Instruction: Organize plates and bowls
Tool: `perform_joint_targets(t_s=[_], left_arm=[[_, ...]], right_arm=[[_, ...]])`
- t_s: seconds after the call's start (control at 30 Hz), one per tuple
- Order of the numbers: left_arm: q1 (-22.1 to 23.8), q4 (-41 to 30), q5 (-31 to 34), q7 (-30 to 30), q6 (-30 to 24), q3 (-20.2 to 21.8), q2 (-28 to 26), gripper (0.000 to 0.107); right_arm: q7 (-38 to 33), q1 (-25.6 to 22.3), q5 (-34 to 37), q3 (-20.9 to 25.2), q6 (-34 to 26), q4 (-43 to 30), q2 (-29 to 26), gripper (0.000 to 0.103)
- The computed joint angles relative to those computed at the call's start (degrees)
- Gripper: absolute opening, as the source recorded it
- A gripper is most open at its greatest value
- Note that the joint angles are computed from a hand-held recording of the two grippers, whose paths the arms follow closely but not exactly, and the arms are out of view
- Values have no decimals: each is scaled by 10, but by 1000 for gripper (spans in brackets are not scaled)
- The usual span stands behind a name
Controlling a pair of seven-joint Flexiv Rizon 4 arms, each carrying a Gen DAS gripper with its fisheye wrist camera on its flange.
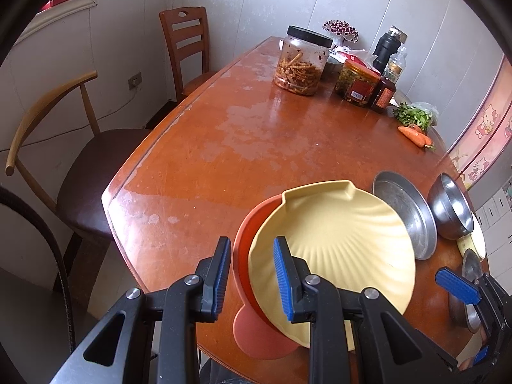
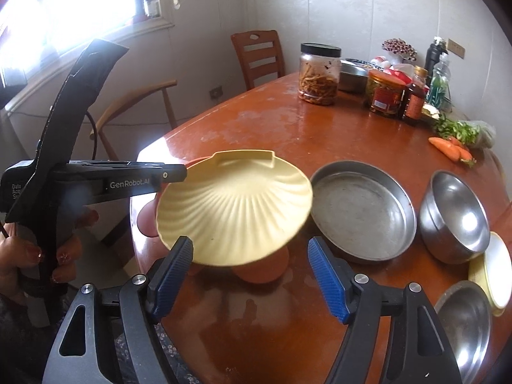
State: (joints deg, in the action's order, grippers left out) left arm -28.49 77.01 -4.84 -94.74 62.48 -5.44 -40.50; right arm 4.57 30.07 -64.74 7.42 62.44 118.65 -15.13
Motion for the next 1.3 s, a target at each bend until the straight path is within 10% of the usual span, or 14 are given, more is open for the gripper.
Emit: perform_joint_targets(t_s=[0.53, 1.3], left_arm=[[-9, 24, -1, 26, 27, -15, 31, 28], [-28, 70, -33, 110, 11, -64, 49, 29]], right_arm=[[154, -54, -91, 14, 27, 74, 79, 81], [153, -109, -73, 20, 53, 113, 103, 82]])
